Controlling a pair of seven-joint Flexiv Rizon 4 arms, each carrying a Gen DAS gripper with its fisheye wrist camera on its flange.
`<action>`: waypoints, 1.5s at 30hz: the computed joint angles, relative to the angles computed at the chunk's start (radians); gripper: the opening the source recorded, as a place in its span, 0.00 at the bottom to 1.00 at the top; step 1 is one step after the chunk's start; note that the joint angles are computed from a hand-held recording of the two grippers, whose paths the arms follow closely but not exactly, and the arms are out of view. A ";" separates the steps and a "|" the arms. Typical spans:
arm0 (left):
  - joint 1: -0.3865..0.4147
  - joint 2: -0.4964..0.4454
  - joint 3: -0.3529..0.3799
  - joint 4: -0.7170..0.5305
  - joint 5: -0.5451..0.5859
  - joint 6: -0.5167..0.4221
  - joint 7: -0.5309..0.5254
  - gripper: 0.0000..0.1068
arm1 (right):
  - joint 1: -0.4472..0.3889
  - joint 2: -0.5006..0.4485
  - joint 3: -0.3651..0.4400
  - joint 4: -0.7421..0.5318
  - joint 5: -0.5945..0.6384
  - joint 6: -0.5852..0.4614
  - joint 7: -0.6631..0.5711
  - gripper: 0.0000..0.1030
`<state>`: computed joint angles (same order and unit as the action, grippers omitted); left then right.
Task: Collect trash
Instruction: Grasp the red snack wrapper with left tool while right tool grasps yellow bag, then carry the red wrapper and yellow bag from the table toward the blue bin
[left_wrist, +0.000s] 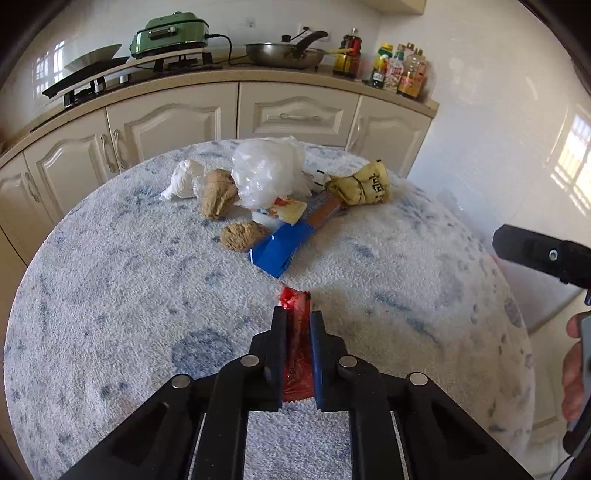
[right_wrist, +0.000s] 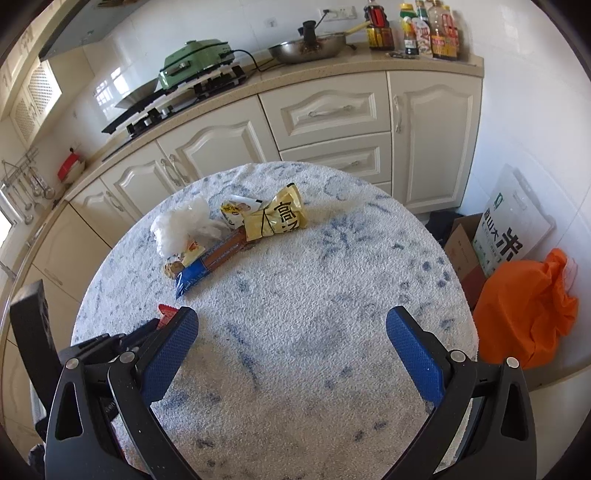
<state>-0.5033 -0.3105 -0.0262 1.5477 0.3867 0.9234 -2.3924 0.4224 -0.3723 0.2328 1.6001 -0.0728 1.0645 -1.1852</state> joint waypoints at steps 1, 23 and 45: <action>0.008 0.000 0.001 0.000 -0.005 0.003 0.010 0.06 | 0.000 -0.003 0.000 -0.002 0.001 -0.001 0.000 1.00; 0.003 0.023 0.023 0.051 0.021 0.045 -0.019 0.07 | 0.037 -0.091 -0.029 -0.096 -0.061 -0.054 0.031 1.00; 0.124 0.021 0.035 0.066 -0.050 0.121 0.026 0.07 | 0.125 -0.413 -0.104 -0.511 -0.164 -0.212 -0.067 0.67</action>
<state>-0.3791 -0.2892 0.0086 1.6137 0.3370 1.0443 -2.3669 0.5477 -0.7855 0.1290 1.0891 -0.2371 0.8526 -1.2519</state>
